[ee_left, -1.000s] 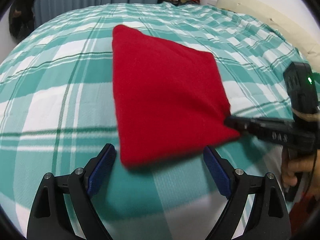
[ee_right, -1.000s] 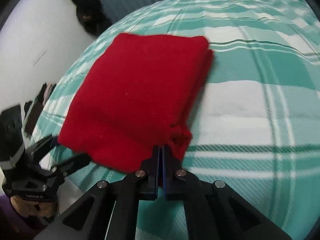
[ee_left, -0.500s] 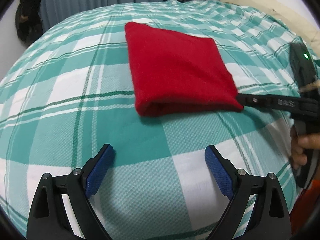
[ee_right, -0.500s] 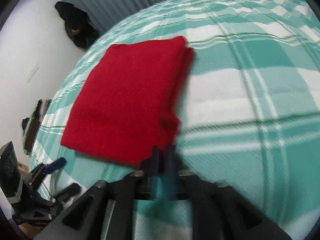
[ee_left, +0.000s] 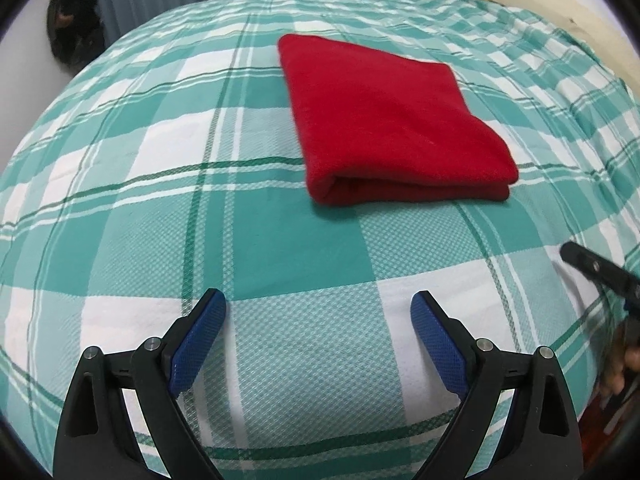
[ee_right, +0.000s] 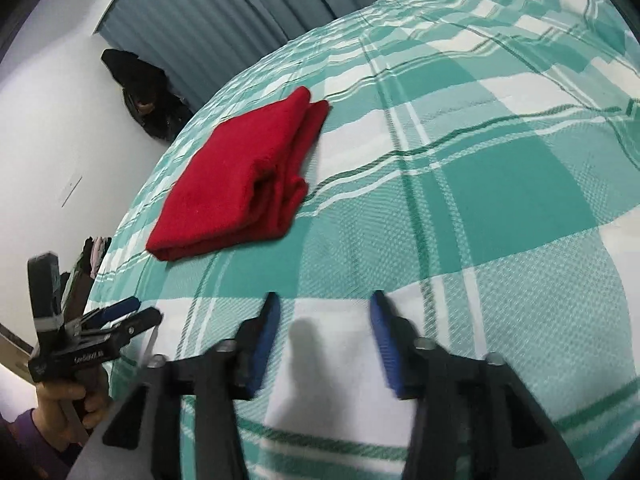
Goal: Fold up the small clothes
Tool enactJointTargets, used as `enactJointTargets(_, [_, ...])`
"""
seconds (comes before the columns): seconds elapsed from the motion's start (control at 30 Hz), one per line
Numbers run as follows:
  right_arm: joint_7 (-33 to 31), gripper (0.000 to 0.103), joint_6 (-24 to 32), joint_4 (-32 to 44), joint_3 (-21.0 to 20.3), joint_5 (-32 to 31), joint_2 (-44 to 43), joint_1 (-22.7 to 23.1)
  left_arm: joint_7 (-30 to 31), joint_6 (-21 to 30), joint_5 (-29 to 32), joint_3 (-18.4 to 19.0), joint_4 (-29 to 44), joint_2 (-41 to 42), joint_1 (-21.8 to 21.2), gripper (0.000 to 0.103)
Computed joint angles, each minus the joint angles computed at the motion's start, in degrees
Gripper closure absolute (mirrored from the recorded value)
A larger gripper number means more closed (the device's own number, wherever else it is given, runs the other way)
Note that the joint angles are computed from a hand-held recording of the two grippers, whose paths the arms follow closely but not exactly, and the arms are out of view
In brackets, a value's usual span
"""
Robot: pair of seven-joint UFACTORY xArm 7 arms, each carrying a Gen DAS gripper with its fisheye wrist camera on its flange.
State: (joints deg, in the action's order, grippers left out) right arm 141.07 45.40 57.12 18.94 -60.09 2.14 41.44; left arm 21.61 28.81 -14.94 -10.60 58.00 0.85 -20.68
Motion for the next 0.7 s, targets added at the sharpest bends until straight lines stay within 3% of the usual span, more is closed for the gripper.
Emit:
enactJointTargets(0.17, [-5.8, 0.037, 3.5, 3.9, -0.1, 2.2, 3.0, 1.4, -2.5, 0.7, 2.9, 0.1, 0.3, 0.0, 0.0, 0.009])
enactJointTargets(0.4, [-4.8, 0.035, 2.6, 3.5, -1.2, 2.4, 2.9, 2.2, -3.3, 2.0, 5.4, 0.2, 1.9, 0.6, 0.1, 0.009])
enactJointTargets(0.47, [-4.4, 0.035, -1.2, 1.8, -1.9, 2.1, 0.6, 1.1, 0.1, 1.8, 0.6, 1.6, 3.1, 0.8, -0.1, 0.009])
enactJointTargets(0.5, [-2.9, 0.035, -3.3, 0.3, -2.3, 0.2, -1.1, 0.1, 2.9, 2.4, -4.8, 0.9, 4.7, 1.5, 1.7, 0.009])
enactJointTargets(0.6, [1.1, 0.029, -7.3, -2.8, -3.2, -4.8, -5.6, -4.3, 5.1, 8.2, -15.7, 1.3, 13.5, 7.6, 4.4, 0.009])
enactJointTargets(0.7, [10.6, 0.028, -17.8, -4.6, -6.3, -16.7, -6.5, -11.8, 5.2, 14.1, -21.0, -0.4, 23.0, 15.7, 6.9, 0.01])
